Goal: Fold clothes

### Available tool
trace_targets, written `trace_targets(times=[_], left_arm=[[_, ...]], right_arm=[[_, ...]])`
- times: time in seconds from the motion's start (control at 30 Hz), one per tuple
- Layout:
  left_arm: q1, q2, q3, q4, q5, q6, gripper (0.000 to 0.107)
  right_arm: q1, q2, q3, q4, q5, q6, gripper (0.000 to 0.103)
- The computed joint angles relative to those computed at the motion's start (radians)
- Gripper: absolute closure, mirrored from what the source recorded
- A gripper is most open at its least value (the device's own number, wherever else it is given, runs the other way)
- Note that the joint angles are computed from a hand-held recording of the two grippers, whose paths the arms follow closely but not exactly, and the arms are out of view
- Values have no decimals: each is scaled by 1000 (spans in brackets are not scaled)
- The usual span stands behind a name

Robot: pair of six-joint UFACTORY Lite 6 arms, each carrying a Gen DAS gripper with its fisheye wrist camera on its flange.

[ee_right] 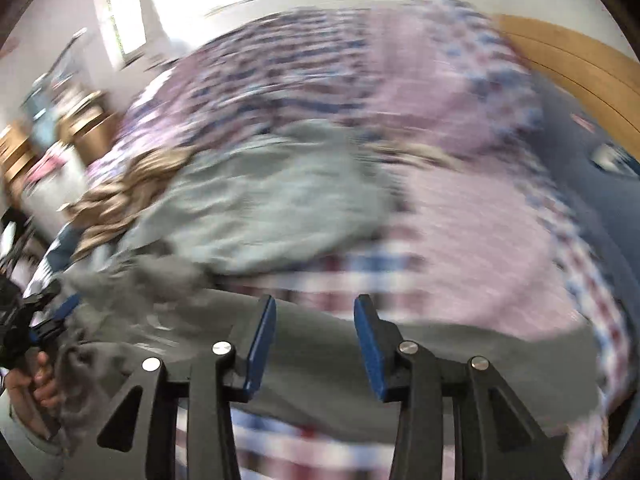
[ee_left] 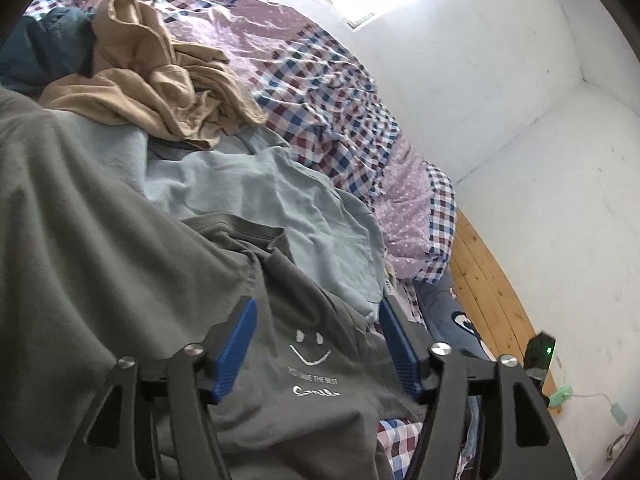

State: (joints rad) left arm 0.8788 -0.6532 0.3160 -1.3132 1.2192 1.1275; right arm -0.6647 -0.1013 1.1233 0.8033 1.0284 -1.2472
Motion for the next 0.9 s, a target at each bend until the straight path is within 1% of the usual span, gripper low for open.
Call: trace_targets(times=[0.07,0.1,0.17,0.27,0.33,0.4,0.53,0.63,0.7,0.9], left_arm=[[34,25,10,4,24,16,35],[51,38,15,5,35,24,35],[83,55,25,11,60,42,35],[136,87,46,21,99,61,35],[181,120,62,25,131,80,35],[225,165,78,25,162,95,35],[263,247,95,16,209,105,35],[259,257,101,20,210,107,35],[258,254,101,23,211,106,35],[265,276,103,31,220,103,35]], right_arm=[[195,-20,-20,-2,-52,79,60],[262,-15,-18,-4,-70,107,60],[438,24,10,-29,-150,185,60],[620,134,97,-76,-231,270,60],[710,236,184,-113,-256,318,60],[795,335,273,-195,-278,385,60],[874,533,440,-309,-283,453,60],[902,642,537,-361,-276,491,60],[915,701,592,-385,-263,504,60],[956,798,672,-425,-237,520,60]])
